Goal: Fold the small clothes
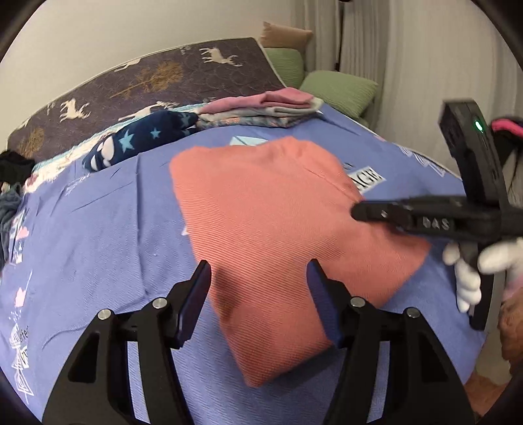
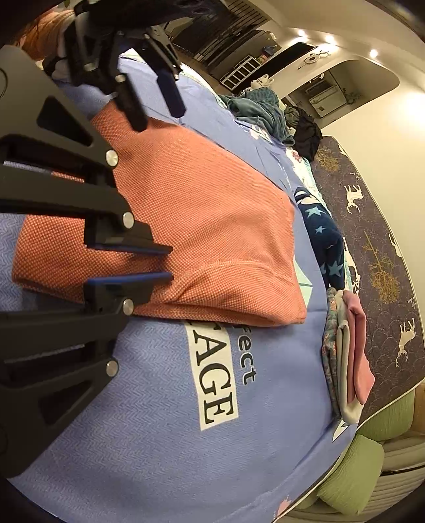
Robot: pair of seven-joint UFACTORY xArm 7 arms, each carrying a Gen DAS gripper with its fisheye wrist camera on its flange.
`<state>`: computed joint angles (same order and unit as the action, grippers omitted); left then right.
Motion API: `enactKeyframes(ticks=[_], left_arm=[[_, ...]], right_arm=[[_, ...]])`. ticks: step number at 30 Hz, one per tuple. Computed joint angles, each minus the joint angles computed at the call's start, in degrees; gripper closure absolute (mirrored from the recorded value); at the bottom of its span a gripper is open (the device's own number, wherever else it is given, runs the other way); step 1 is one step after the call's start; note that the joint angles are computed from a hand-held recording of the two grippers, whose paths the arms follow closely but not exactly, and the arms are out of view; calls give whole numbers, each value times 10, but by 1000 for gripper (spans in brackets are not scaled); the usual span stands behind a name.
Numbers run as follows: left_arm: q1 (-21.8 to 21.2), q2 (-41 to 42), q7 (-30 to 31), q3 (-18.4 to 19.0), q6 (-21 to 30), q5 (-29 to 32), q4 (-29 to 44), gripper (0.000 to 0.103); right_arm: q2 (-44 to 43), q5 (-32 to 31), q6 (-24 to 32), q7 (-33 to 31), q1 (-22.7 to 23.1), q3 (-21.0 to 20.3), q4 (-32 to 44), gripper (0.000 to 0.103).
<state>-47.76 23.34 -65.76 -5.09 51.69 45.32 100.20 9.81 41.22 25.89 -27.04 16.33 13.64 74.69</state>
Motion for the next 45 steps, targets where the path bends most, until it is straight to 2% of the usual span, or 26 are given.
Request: enactKeyframes(ticks=[4,6,7,8,9,12,13,18,21,24,28,35,40,45], left_arm=[[17,-2,-8,1,-3,-24,-9,40],[27,-7,-12,-1,-19,-36,-21,40],[34,-12,-15,-2,-35,-44,-31,40],[37,-15,-17,-3,-44,-47,-37,40],[40,-18,-18,-3,-51,-50,-42,40],[53,-23,-15,-5,-84,-61,-54,39],[60,-25,-13,-6,-105,-69,-62,39],[87,-19,10,-9,-161,-121,-74,37],[106,-7,44,-15,-190,-172,-70,37],[115,6,70,-14,-208,-212,-63,37],[117,25,106,-8,-208,-242,-38,33],[128,49,160,-8,-224,-294,-14,25],[137,56,191,-10,-249,-327,-15,23],[128,49,187,3,-266,-329,-31,22]], right_arm=[[-6,-7,-3,-1,2,0,-2,91],[-16,0,-6,-18,0,1,-5,85],[-21,7,-9,-26,-1,0,-6,79],[-25,4,-16,-23,0,-3,-7,60],[-26,-3,-19,-18,1,-7,-5,47],[-9,-49,1,18,1,-20,20,47],[2,-56,22,31,-3,-22,34,47],[54,-6,127,24,-33,-7,91,46],[71,21,146,1,-44,1,109,45],[100,35,187,-1,-55,4,151,45],[138,28,231,5,-60,6,207,45],[190,4,261,8,-58,16,282,44],[196,18,251,-14,-63,27,282,43],[175,33,229,-28,-65,29,250,45]])
